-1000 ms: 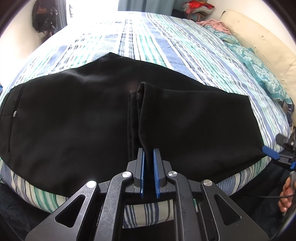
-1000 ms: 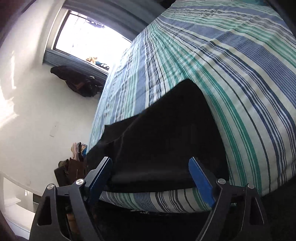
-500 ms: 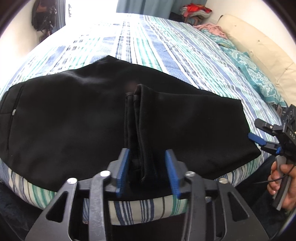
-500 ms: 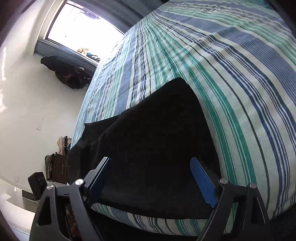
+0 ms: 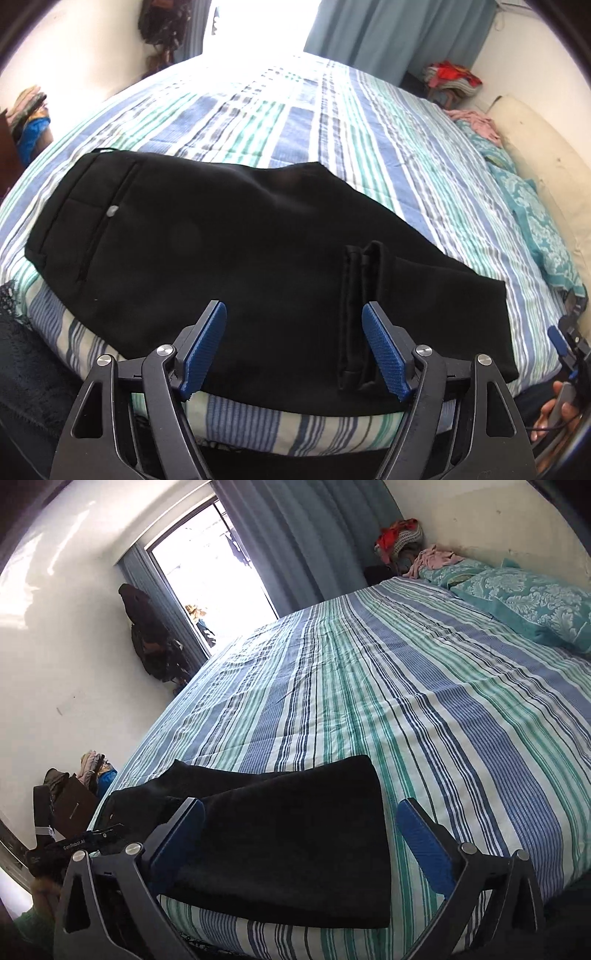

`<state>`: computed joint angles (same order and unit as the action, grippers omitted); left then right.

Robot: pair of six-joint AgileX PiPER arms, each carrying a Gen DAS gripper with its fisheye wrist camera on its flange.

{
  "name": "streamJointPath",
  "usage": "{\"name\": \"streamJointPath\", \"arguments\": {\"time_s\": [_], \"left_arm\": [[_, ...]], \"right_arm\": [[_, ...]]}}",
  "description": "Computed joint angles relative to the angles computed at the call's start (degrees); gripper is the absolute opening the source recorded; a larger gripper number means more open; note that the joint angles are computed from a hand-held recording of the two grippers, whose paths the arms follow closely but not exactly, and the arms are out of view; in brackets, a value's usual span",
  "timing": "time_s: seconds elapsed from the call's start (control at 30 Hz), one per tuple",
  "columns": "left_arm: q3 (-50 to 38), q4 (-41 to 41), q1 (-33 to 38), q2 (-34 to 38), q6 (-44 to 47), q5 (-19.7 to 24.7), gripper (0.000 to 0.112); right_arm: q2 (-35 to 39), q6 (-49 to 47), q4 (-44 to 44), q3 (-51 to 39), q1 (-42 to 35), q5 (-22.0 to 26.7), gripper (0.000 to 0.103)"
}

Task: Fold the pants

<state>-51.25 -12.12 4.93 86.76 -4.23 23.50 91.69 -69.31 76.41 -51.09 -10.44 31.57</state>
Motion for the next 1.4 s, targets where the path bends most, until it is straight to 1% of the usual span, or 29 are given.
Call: {"name": "streamJointPath", "arguments": {"time_s": [0.13,0.2,0.27,0.3,0.37,0.5,0.57,0.6,0.67,0.73,0.83,0.9,0.97,1.03,1.1,1.13,1.17,1.2,1.23,1.27,1.3,1.33,1.37,1.4], "left_arm": [[-0.2,7.4,1.7,0.6,-7.7,-0.3,0.082],[0.4,7.8,3.2,0.8,-7.9,-0.3,0.082],[0.3,8.2,3.6,1.4,-8.9,0.2,0.082],[0.1,8.3,3.7,1.7,-9.2,0.5,0.082],[0.4,10.3,3.2,1.5,-11.0,0.8,0.082],[0.8,17.8,1.0,1.2,-17.5,0.7,0.082],[0.8,18.7,0.6,1.2,-17.7,0.8,0.082],[1.0,18.8,0.5,1.1,-17.7,0.8,0.082],[1.0,16.1,0.8,1.2,-14.9,0.9,0.082],[0.9,16.2,0.7,1.4,-15.0,1.2,0.082],[0.7,17.9,0.5,1.9,-17.2,1.5,0.084],[0.7,18.4,0.6,2.0,-18.1,1.5,0.084],[-0.1,17.1,1.6,2.1,-17.0,2.2,0.084],[-2.4,11.1,4.8,2.1,-9.9,4.1,0.084],[-5.7,5.3,10.1,2.0,-3.0,5.3,0.084],[-7.9,2.5,13.5,2.5,0.4,6.2,0.084],[-10.9,-0.3,17.1,3.4,3.8,7.8,0.084],[-14.6,-3.5,20.9,5.2,7.6,10.3,0.086],[-18.9,-7.8,25.1,7.7,12.5,13.8,0.093],[-23.7,-12.1,29.0,11.0,17.0,17.9,0.097],[-28.7,-14.3,32.2,14.8,19.1,22.2,0.097],[-33.5,-14.3,34.7,18.7,19.0,26.0,0.097],[-37.1,-13.0,36.2,21.7,17.6,28.6,0.096],[-39.3,-12.4,37.4,23.8,17.1,30.0,0.096]], "right_arm": [[-1.2,-0.1,1.1,1.7,1.7,-6.9,0.103],[-2.3,0.7,-0.5,2.3,3.7,-12.3,0.103],[-3.0,4.4,-5.7,2.6,6.3,-18.0,0.103],[-3.1,5.6,-7.5,2.7,7.3,-19.9,0.103],[-3.2,11.4,-14.3,2.7,9.2,-22.2,0.103],[-3.9,23.6,-29.3,3.6,12.6,-27.5,0.103],[-4.0,24.1,-30.7,3.8,13.2,-28.1,0.103],[-3.9,25.0,-31.8,3.6,13.3,-27.8,0.103],[-3.3,29.1,-35.7,3.1,13.2,-26.7,0.103],[-2.9,30.9,-37.2,2.7,12.9,-26.0,0.103],[-3.6,26.2,-32.6,3.3,12.8,-26.3,0.103],[-3.7,26.1,-32.5,3.4,13.0,-26.5,0.103],[-3.7,27.0,-33.4,3.3,12.9,-26.2,0.103],[-3.6,29.3,-35.8,3.1,12.7,-25.7,0.103],[-3.8,32.9,-39.4,3.0,12.6,-25.5,0.103],[-4.0,33.1,-39.6,3.0,12.3,-25.4,0.103],[-4.2,31.2,-37.6,3.1,12.0,-25.2,0.103],[-4.3,29.2,-35.5,3.1,11.6,-25.0,0.103],[-4.4,27.7,-33.9,3.1,11.3,-24.8,0.103],[-4.3,26.8,-32.7,3.0,11.0,-24.7,0.103],[-4.2,26.8,-32.5,2.8,10.7,-24.4,0.103],[-3.8,27.4,-32.8,2.6,10.6,-24.1,0.103],[-3.4,30.1,-35.3,2.2,10.6,-23.7,0.103],[-2.9,34.0,-39.1,1.8,10.9,-23.5,0.103]]}}
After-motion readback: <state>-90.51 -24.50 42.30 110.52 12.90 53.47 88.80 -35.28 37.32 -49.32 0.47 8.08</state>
